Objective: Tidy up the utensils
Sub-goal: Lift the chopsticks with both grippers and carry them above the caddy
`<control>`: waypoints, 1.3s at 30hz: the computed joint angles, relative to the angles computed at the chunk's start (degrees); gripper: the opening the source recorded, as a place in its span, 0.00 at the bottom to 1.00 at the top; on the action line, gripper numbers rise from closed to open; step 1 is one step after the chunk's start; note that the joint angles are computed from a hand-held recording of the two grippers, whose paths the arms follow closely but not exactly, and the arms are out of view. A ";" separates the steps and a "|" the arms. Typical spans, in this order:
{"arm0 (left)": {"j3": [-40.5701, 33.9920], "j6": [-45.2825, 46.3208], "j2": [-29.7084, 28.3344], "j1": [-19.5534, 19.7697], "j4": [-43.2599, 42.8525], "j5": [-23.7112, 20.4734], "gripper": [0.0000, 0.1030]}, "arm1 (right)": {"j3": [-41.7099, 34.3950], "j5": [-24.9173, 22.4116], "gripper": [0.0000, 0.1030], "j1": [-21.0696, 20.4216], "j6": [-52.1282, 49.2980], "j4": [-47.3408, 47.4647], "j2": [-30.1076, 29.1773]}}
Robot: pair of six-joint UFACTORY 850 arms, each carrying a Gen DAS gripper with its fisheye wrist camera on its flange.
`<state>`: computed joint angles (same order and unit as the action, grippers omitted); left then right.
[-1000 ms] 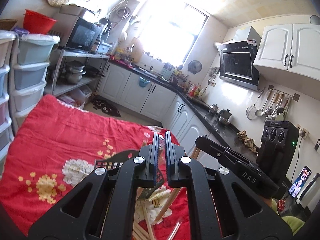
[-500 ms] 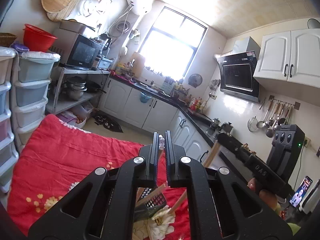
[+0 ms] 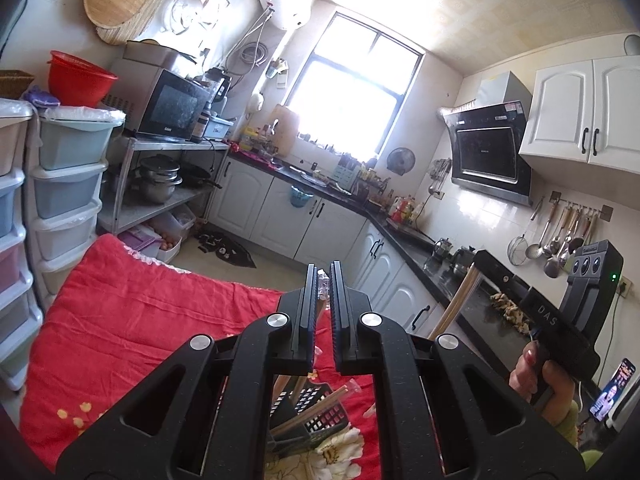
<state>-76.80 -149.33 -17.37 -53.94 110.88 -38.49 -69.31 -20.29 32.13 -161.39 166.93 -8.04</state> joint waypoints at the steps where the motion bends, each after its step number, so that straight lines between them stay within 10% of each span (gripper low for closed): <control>1: -0.18 0.11 -0.29 0.16 -0.26 0.18 0.03 | -0.14 -0.06 0.05 -0.13 0.56 -0.27 -0.31; 39: -1.50 -0.14 -7.82 2.86 -3.91 4.82 0.03 | -0.38 0.76 0.05 -0.20 4.84 1.89 -10.12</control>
<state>-78.30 -149.47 -25.19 -51.09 106.98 -33.67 -69.68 -19.53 31.93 -156.56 168.82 -18.16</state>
